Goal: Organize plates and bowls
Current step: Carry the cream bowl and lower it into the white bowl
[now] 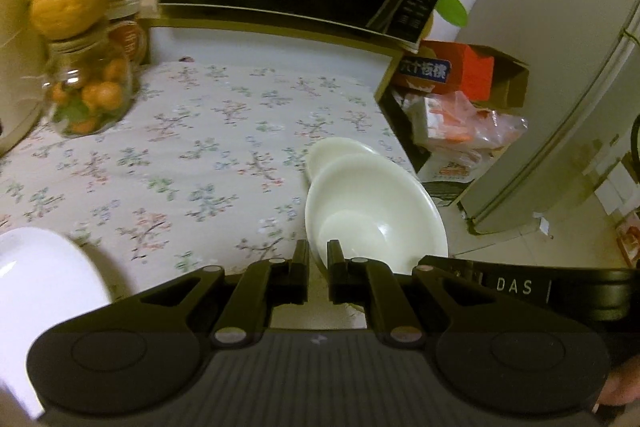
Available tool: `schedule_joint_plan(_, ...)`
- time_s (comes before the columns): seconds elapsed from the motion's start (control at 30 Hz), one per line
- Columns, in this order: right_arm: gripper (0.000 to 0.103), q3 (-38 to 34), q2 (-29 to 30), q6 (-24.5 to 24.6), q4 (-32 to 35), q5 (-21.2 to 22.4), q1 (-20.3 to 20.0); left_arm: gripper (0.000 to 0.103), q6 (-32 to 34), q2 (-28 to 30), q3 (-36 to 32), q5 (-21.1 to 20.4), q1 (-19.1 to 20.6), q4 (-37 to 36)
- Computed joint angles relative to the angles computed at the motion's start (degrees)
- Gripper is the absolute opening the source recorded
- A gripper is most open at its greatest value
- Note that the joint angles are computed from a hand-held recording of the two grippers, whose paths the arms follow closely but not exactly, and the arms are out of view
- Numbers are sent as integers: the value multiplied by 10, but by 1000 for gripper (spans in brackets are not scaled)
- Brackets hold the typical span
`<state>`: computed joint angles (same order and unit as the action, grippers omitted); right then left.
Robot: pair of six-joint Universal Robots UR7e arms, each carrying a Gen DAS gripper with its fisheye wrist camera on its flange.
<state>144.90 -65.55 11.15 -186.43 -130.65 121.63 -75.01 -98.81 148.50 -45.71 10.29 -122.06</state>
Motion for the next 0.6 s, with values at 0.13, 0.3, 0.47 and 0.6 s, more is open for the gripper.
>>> schedule_joint_plan(0.13, 14, -7, 17, 0, 7, 7, 14, 7, -39, -44, 2, -4, -24, 79)
schedule_joint_plan(0.3, 15, -10, 34, 1, 19, 16, 24, 8, -66, -85, 8, -19, -35, 137)
schedule_joint_plan(0.47, 15, -15, 51, 6, 30, 14, 32, 8, -83, -97, 14, -32, -43, 165)
schedule_joint_plan(0.6, 15, -13, 54, 10, 39, 11, 36, 8, -92, -101, 18, -39, -47, 175)
